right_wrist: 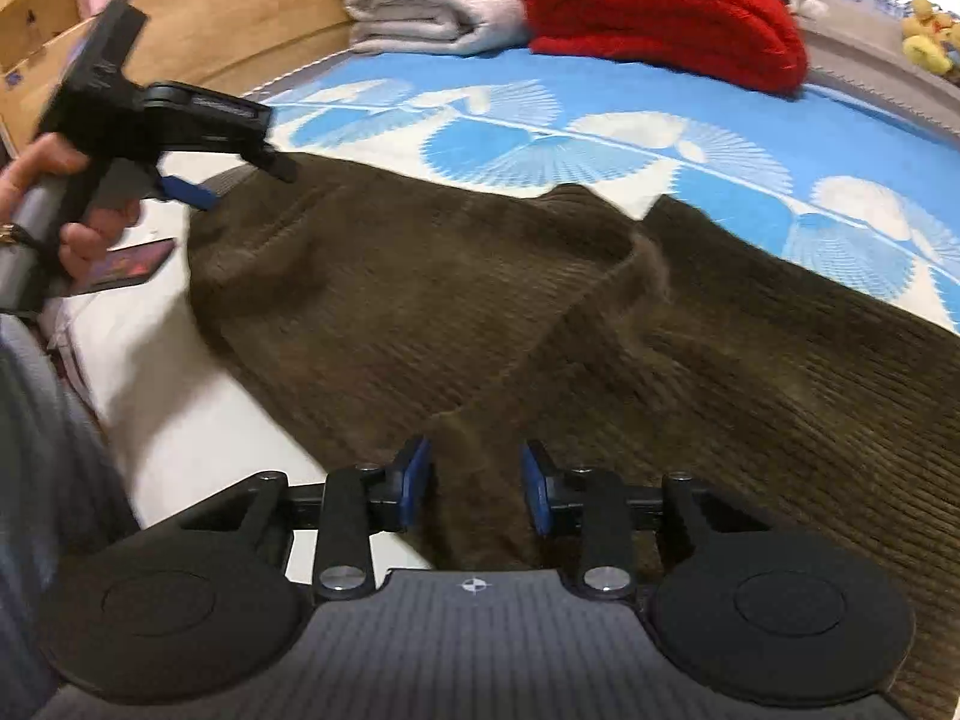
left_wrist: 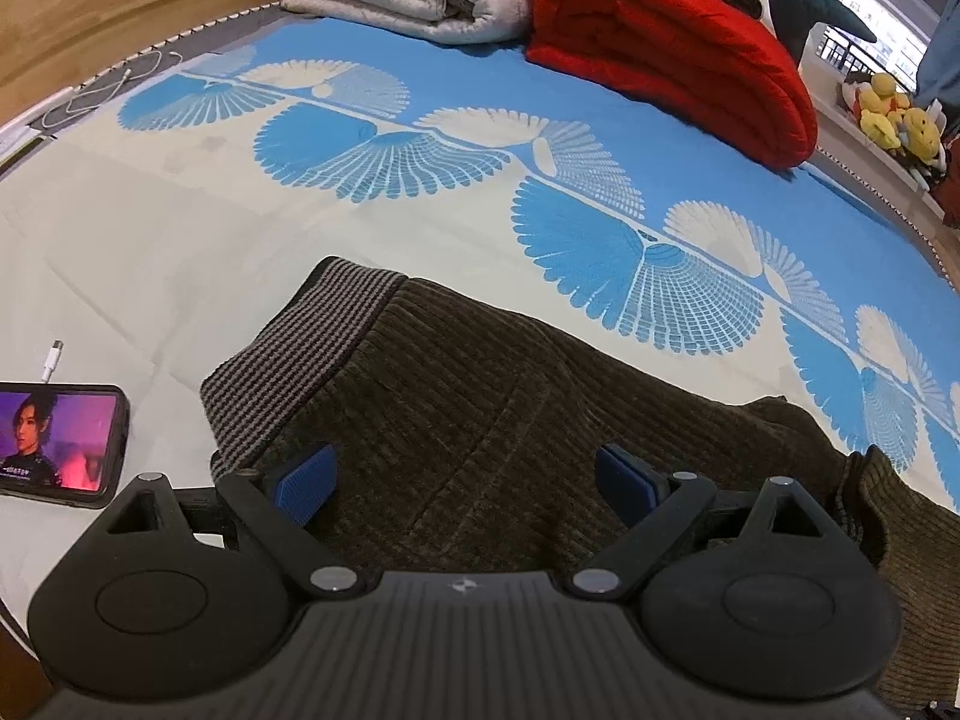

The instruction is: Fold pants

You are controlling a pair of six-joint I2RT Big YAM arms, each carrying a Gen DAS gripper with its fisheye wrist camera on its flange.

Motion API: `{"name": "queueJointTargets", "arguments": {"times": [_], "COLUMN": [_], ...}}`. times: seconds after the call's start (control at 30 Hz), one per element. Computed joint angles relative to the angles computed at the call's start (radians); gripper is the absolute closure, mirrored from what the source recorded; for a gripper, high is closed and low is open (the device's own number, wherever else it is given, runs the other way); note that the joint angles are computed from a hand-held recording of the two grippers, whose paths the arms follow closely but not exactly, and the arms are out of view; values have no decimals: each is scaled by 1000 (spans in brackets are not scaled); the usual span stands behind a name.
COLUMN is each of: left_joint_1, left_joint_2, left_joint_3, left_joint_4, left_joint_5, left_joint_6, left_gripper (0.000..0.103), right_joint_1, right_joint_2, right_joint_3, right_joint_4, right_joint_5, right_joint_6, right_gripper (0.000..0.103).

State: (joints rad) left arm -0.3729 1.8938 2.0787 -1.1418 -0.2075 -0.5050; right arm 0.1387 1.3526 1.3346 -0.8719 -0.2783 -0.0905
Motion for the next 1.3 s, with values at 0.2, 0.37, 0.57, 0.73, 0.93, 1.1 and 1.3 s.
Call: {"name": "queueJointTargets", "arguments": {"times": [0.2, 0.37, 0.57, 0.73, 0.93, 1.1, 1.3], "left_joint_1": [-6, -14, -10, -17, -13, -16, -15], "left_joint_2": [-4, -12, -5, -9, -8, -3, -1], "left_joint_3": [-3, -13, -5, -12, -12, -5, -4], "left_joint_4": [-3, 7, -11, -5, -10, -13, -13], "left_joint_5": [-6, -12, -6, -6, -5, 0, 4], "left_joint_6": [12, 33, 19, 33, 22, 24, 27], "left_gripper": [8, 8, 8, 8, 8, 8, 8], "right_joint_1": [27, 4, -15, -17, -74, -30, 28], "right_joint_2": [-2, -2, -24, -9, -61, 12, 116], "right_joint_3": [-38, -18, -21, -27, -51, -23, 42], "right_joint_4": [79, 88, 20, 22, 169, 241, 110], "right_joint_5": [80, 4, -72, -82, -248, 226, 334], "right_joint_6": [23, 57, -80, -59, 62, 177, -23], "right_gripper": [66, 96, 95, 69, 49, 49, 50]}}
